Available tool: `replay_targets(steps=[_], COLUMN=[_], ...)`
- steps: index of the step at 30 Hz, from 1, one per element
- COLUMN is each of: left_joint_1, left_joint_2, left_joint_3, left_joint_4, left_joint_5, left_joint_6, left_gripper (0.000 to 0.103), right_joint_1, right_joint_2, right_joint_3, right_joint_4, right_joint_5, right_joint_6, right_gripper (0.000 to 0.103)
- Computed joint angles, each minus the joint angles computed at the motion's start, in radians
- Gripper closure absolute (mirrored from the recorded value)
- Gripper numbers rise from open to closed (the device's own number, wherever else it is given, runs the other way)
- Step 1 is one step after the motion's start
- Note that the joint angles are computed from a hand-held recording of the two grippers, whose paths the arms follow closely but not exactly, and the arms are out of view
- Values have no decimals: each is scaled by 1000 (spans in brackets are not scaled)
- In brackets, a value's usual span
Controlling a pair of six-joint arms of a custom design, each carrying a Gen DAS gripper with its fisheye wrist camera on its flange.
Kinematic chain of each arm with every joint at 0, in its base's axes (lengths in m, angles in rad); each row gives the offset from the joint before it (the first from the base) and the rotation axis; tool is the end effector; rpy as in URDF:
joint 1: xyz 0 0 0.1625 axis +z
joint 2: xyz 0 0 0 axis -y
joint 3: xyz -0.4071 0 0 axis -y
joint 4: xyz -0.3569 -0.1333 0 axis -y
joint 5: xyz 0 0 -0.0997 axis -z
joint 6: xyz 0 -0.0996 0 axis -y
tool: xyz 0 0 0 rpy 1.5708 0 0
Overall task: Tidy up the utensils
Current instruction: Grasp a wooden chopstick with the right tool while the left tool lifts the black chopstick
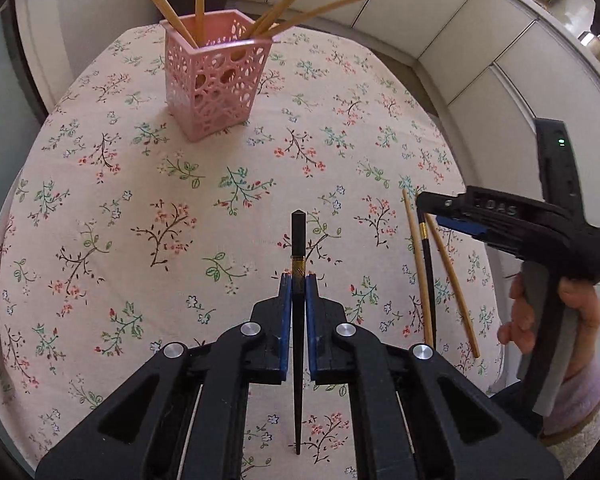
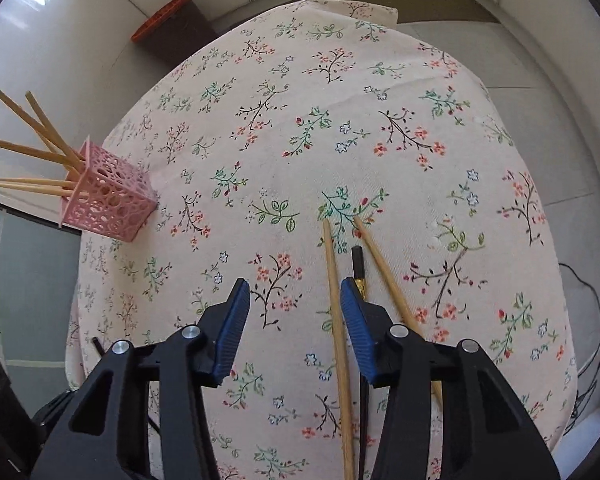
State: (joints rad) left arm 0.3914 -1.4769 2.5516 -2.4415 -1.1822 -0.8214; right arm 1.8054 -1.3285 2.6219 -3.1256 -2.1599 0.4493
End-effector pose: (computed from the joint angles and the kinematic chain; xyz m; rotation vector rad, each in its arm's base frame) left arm -0.2001 -0.2676 0.1435 0.5434 2.6928 -0.3031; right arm 0.1486 -0.2864 0.1602 -0.3833 -2.5850 0.5890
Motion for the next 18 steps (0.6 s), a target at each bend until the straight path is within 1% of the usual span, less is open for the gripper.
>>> replay_targets(steps=[4,5,6,7,8,9,11,13,14,16,18], left_joint_1=[18,21,18,14,6,4,-3,-15,-21,-27,-34], left_joint_2=[-24,-45,-60,-64,-79,-86,-104,-120,-127,-140,-151], left_joint_3=[2,-2,0,0,1,4,5,3,3,2,2], left_joint_4=[-28,-12,-5,-7,2,1,7,20,27,40,57], left_joint_5=[-18,-21,-21,-15,-11,-8,-6,3,9,16,26], left_joint_6=[36,43,46,48,44,46,46,42,38,34,24], left_gripper=[97,97,97,97,97,97,97,97,97,97,97], right_joint_1=[-1,-7,-12,-19,-25,-25,-11,-12,-22,-34,-30], right_joint_2=[45,51,60,63,75,87,110,116,118,122,138], right_joint_3=[-45,-52,-61,-65,-71,-74,-81,-81,-82,-61,-53], right_joint_4=[48,58,75,90,105,102,94,84,98,46,12], right_joint_5=[-47,-52,-58,-59,-62,-72,-105,-116,-116,-103,-116], right_joint_6=[-12,-18,-21,-26,-26,-32,-39,-31,-17,-24,-51], right_gripper=[56,57,62,64,69,72,72,72,72,73,74])
